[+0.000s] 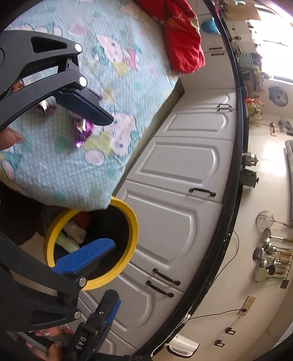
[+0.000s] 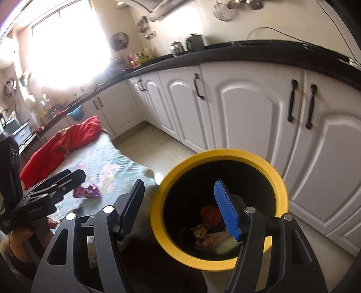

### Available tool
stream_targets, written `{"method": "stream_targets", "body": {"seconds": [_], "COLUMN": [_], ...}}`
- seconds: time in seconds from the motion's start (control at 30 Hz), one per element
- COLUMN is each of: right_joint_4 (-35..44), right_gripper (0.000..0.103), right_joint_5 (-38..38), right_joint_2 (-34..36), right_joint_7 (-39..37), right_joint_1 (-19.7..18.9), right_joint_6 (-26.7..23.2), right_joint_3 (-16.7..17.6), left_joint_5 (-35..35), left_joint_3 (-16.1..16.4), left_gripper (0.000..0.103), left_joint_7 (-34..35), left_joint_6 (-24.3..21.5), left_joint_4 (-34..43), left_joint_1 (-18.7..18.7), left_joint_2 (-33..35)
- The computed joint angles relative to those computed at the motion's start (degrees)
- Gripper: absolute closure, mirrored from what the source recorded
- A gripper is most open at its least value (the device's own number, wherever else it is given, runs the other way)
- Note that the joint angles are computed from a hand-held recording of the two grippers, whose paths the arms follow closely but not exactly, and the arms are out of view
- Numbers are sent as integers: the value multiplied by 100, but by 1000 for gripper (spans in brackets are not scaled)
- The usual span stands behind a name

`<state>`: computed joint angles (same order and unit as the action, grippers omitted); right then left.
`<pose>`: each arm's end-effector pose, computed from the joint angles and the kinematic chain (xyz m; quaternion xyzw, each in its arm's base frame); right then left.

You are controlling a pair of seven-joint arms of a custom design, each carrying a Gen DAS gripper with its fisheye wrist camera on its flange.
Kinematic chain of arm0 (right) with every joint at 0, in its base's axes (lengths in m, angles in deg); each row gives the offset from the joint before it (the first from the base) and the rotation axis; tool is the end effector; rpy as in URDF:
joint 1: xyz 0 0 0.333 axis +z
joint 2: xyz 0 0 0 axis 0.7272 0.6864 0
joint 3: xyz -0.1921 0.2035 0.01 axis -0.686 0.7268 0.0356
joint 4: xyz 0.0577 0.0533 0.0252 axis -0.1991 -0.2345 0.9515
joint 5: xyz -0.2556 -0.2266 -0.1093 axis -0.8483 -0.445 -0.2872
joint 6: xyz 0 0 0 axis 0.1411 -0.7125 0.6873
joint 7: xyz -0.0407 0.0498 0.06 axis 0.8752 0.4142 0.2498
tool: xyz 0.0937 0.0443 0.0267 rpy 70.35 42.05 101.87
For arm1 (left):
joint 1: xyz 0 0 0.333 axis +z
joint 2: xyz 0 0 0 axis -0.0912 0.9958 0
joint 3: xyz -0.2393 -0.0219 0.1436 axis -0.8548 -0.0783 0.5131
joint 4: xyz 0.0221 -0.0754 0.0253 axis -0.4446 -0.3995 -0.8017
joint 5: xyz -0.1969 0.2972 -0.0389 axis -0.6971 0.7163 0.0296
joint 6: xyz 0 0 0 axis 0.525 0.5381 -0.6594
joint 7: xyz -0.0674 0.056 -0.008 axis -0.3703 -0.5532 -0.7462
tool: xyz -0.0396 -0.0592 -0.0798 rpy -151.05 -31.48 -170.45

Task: Collect trash
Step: 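Move both tools back over the chocolate bar and purple wrapper on the bed, then grasp the chocolate bar wrapper with the left tool while the right grasps the purple wrapper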

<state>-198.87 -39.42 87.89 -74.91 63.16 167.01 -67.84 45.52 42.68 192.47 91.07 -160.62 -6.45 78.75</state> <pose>0.4789 0.2395 0.4320 -0.5275 0.7147 -0.2634 0.3763 0.5951 -0.2245 0.4353 -0.4605 0.7658 -0.4229 0.1506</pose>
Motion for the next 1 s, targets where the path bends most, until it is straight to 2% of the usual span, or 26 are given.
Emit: {"method": "stream_targets", "body": {"seconds": [0.2, 0.4, 0.6, 0.73, 0.83, 1.0], "right_joint_4": [407, 778, 1318, 1854, 2337, 3499], "right_gripper": [40, 40, 40, 40, 40, 40], "right_joint_5": [487, 1255, 2349, 3010, 3685, 4721], "right_joint_2": [344, 708, 1241, 1709, 2124, 3001], "right_joint_7": [-833, -1801, -3196, -4157, -5075, -6691], "right_joint_1": [133, 345, 615, 745, 708, 632], "right_joint_6": [117, 189, 278, 270, 207, -277], "right_joint_3": [-10, -105, -169, -136, 41, 449], "left_joint_5": [-375, -511, -518, -447, -418, -406], "left_joint_3": [-18, 279, 557, 765, 857, 937], "left_gripper": [11, 11, 11, 21, 31, 41], "left_joint_7": [413, 677, 839, 858, 915, 1023], "left_joint_6": [46, -66, -365, -676, -824, -1131], "left_joint_4": [-346, -607, -761, -840, -883, -902], "left_joint_1": [290, 313, 317, 307, 305, 314], "left_joint_2": [-254, -410, -486, -518, -531, -541]}}
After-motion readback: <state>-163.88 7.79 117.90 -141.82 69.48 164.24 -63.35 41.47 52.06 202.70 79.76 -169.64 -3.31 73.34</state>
